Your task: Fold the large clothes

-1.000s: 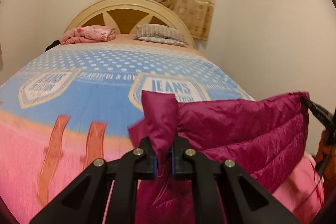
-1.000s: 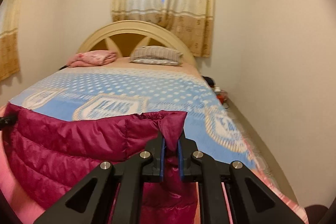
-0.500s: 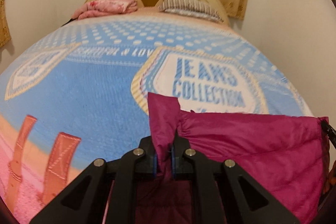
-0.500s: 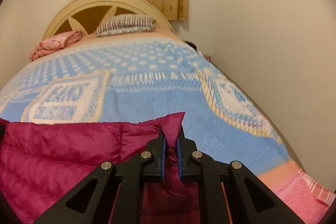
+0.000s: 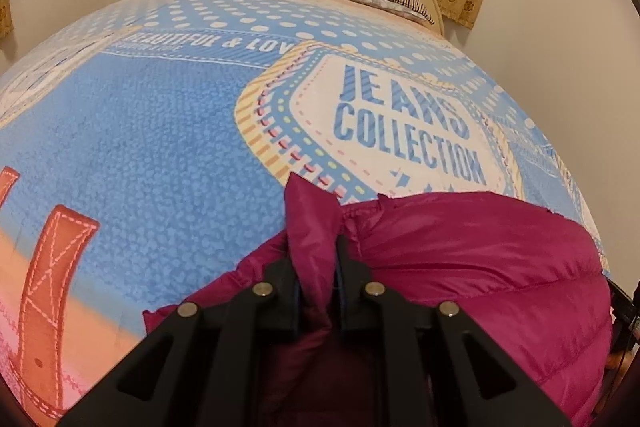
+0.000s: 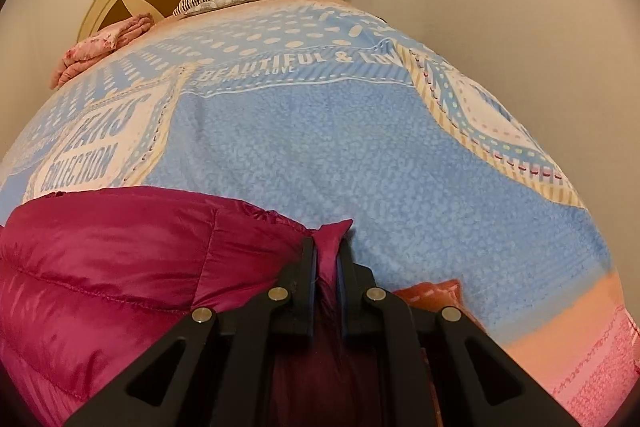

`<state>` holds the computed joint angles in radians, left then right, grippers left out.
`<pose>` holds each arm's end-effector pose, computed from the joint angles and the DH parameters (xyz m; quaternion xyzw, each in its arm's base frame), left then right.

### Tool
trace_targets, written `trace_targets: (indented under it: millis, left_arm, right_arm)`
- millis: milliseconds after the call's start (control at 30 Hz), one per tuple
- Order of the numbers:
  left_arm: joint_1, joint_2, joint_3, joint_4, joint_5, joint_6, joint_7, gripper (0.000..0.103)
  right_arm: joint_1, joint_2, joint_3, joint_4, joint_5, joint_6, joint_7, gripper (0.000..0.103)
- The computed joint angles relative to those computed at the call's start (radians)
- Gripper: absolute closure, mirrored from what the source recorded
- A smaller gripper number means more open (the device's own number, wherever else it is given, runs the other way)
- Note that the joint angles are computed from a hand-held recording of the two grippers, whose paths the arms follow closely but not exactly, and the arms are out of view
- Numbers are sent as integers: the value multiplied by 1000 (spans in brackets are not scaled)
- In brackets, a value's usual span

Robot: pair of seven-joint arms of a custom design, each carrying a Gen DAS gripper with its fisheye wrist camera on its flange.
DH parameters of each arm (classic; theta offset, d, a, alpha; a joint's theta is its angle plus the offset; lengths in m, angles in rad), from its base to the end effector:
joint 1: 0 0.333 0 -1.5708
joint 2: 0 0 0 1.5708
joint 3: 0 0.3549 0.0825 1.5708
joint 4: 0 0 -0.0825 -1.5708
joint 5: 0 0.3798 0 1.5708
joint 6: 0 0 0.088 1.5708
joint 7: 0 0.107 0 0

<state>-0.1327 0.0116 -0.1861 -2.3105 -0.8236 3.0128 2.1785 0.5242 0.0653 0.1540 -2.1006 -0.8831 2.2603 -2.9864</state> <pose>0.5301 -0.1179 0.4443 -0.6110 0.7049 -0.3326 0.1386 0.4570 0.3401 0.4472 -0.4807 0.8080 -0.2910 0.1772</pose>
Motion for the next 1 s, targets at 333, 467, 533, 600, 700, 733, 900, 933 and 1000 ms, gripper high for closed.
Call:
trace_targets:
  millis: [333, 467, 533, 600, 700, 733, 900, 933, 1000]
  left_arm:
    - [11, -17, 12, -11, 201, -39, -122, 78]
    - [28, -113, 32, -73, 341, -34, -200, 44]
    - [27, -187, 40, -144, 412, 42, -274, 25]
    - [-70, -265, 112, -200, 346, 65, -202, 24]
    - [-226, -386, 201, -288, 304, 50, -134, 24]
    - [-265, -421, 207, -325, 303, 58, -130, 24]
    - [-344, -454, 191, -423, 331, 74, -205, 24]
    - [-357, -441, 200, -426, 332, 70, -224, 24]
    - [-396, -417, 225, -444, 331, 127, -244, 24]
  right_arm:
    - [-17, -137, 4, -103, -50, 114, 118, 94]
    - [-48, -327, 96, -196, -138, 72, 375, 94]
    - [-36, -322, 137, -150, -77, 18, 244, 94]
    - [-9, -265, 178, -83, -63, 23, 119, 94]
    - [33, -159, 208, -1, -111, 69, 122, 94]
    - [54, -111, 209, 32, -128, 86, 143, 94]
    - [140, 44, 175, 134, -153, 53, 176, 94]
    - [153, 55, 164, 136, -153, 55, 183, 94]
    - [177, 79, 140, 136, -150, 46, 170, 94]
